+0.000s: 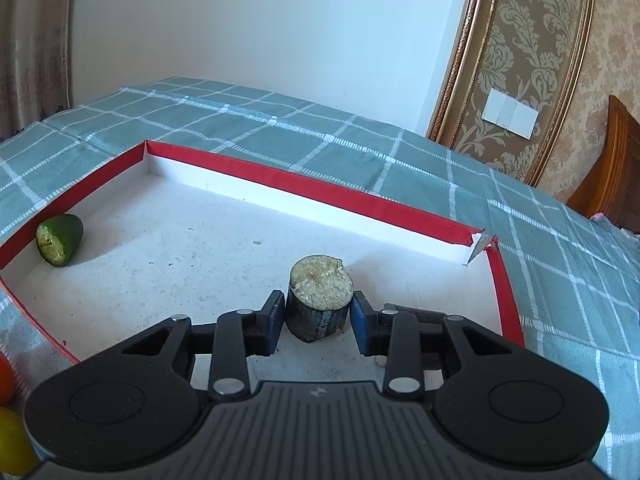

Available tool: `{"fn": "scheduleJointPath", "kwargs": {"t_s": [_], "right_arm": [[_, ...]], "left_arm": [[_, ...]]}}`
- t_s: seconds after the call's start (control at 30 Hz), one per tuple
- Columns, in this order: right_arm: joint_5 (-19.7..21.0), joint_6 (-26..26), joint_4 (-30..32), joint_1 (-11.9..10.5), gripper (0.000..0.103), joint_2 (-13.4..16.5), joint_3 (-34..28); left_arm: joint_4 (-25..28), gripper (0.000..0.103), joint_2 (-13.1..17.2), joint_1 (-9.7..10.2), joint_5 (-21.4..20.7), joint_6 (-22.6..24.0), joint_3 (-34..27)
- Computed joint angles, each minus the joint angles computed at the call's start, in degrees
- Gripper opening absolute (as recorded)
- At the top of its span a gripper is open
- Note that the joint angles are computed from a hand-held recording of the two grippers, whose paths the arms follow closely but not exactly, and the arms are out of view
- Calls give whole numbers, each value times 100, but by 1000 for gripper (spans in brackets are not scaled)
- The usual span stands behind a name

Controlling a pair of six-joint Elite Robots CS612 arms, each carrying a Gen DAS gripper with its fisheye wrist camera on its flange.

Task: Organize fruits
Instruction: 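Place the eggplant piece upright in the red box, open right gripper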

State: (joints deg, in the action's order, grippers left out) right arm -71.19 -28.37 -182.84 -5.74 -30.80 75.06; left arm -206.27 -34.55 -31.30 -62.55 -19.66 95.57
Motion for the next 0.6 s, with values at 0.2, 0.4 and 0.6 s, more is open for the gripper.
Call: {"fn": "scheduleJointPath", "kwargs": {"t_s": [0.2, 0.4, 0.6], "right_arm": [[16, 73, 11, -18, 40, -1, 0], [141, 89, 72, -51, 56, -50, 69], [204, 182, -256, -100, 58, -127, 262]], "left_arm": [[23, 103, -2, 1, 8, 10, -7], [25, 103, 4, 5, 9, 12, -13], [30, 103, 5, 6, 10, 15, -16]]}}
